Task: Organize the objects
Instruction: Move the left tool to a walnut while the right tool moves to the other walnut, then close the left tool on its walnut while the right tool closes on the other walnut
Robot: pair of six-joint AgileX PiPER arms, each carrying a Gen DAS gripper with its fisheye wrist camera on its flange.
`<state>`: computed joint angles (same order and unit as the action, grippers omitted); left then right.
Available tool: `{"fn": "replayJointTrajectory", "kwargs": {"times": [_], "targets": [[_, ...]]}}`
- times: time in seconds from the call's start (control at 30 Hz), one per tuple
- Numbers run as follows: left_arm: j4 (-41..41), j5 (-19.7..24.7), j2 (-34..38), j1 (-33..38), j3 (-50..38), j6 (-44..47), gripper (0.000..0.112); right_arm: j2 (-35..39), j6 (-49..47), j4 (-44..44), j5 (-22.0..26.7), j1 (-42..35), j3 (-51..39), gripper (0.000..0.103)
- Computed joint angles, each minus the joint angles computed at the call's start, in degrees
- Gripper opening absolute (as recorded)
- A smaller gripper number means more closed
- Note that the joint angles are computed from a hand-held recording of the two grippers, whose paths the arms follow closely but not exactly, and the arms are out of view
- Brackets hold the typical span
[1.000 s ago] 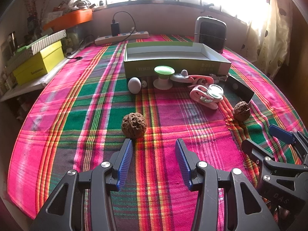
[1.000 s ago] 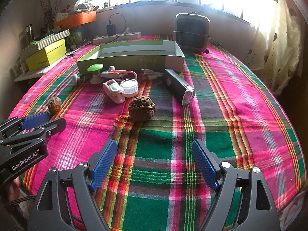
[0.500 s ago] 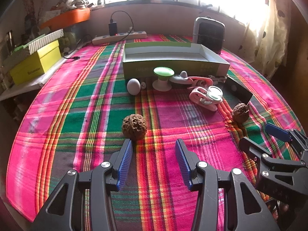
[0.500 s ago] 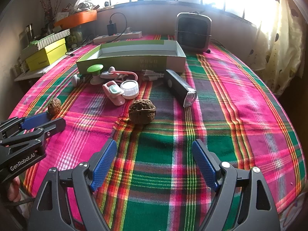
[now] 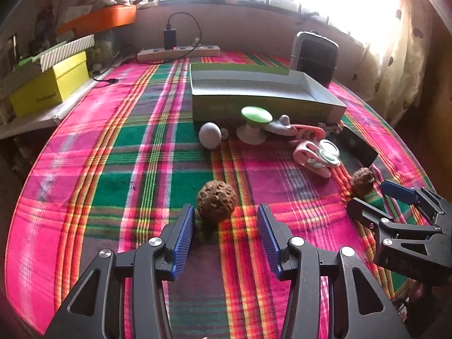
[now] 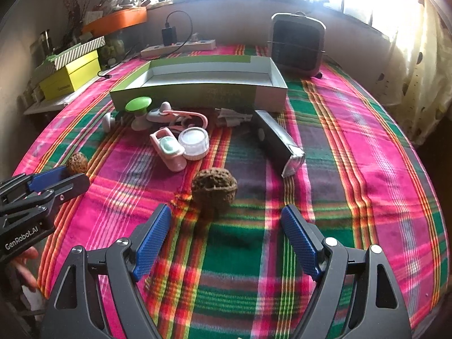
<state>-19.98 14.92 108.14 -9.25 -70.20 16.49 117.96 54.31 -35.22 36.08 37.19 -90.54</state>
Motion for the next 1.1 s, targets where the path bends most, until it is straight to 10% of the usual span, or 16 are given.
{"fn": "replayJointTrajectory", "kwargs": {"times": [0.5, 1.1], "targets": [[8.6, 2.4, 3.3, 0.3, -5.7, -8.8, 0.044, 2.4, -2.4, 2.0, 0.6, -1.8, -4.0, 0.077], [11.8, 2.9, 3.6, 0.2, -6.4, -11.8, 0.027, 1.2, 1.1, -0.9, 0.1, -1.9, -2.1, 0.04]]}}
